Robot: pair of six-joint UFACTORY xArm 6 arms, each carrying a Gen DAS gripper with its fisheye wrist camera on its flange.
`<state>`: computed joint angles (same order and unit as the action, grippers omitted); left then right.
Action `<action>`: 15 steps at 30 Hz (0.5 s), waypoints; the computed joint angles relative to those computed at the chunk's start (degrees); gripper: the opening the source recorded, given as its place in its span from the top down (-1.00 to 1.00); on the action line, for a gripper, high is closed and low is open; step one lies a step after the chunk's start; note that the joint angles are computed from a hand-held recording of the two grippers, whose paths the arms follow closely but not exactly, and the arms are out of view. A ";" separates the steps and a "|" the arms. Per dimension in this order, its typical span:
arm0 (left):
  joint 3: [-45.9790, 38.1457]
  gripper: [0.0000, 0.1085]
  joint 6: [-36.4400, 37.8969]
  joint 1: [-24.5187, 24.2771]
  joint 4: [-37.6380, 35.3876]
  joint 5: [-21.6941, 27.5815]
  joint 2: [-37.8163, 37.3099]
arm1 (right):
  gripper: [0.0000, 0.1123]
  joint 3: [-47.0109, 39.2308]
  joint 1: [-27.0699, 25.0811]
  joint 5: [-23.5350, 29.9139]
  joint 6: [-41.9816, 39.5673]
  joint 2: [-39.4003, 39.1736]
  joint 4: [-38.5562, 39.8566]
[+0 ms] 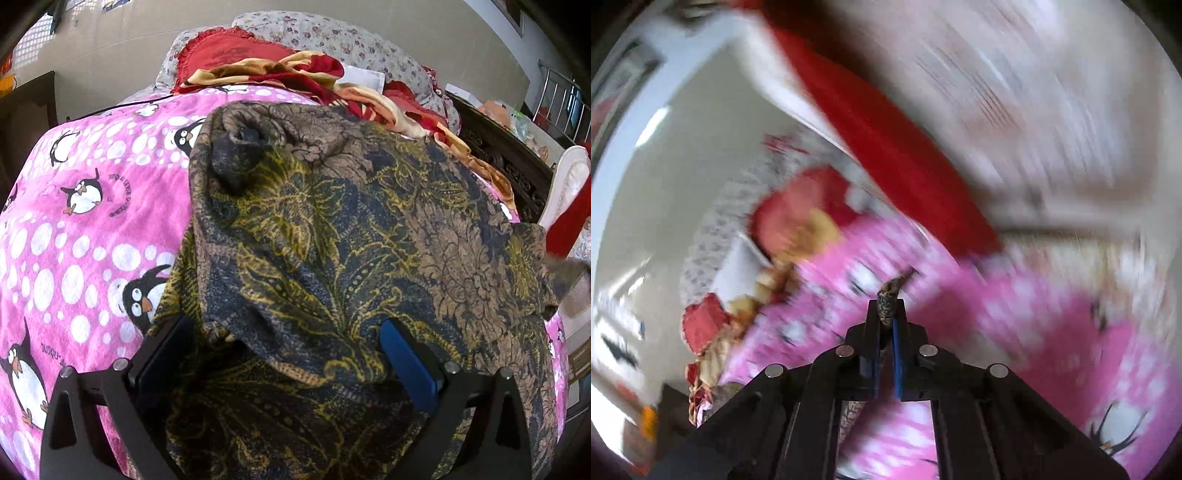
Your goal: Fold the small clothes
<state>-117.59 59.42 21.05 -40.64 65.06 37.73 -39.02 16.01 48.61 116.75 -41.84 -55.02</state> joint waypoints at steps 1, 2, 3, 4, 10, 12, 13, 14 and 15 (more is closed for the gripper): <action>-0.28 -0.89 -0.08 0.06 -0.15 0.26 0.17 | 0.97 -3.28 1.81 3.47 -2.10 0.80 -1.19; -0.57 -0.89 -0.16 0.16 -0.33 0.56 0.34 | 0.97 -7.47 3.69 6.80 -4.47 2.40 -2.91; -0.93 -0.89 -0.29 0.27 -0.53 0.93 0.55 | 0.97 -12.23 5.87 10.13 -7.37 4.32 -5.11; -1.32 -0.89 -0.41 0.41 -0.78 1.33 0.78 | 0.97 -16.43 8.20 13.38 -10.11 5.91 -6.91; -1.70 -0.89 -0.60 0.60 -0.88 1.84 0.80 | 0.97 -38.05 14.81 15.37 -22.85 20.68 -11.65; -1.67 -0.89 -0.61 0.73 -0.79 2.07 0.20 | 0.97 -43.74 15.28 11.31 -26.95 26.84 -9.34; -2.29 -0.89 -0.90 1.08 -1.44 2.85 0.15 | 0.97 -46.66 15.86 9.46 -29.01 30.23 -7.83; -3.59 -0.89 -1.58 1.78 -2.94 4.19 0.32 | 0.97 -49.72 16.22 7.43 -31.02 33.94 -6.53; -5.01 -0.89 -2.34 2.38 -4.29 5.43 0.71 | 0.97 -53.31 16.62 5.19 -33.07 38.35 -4.79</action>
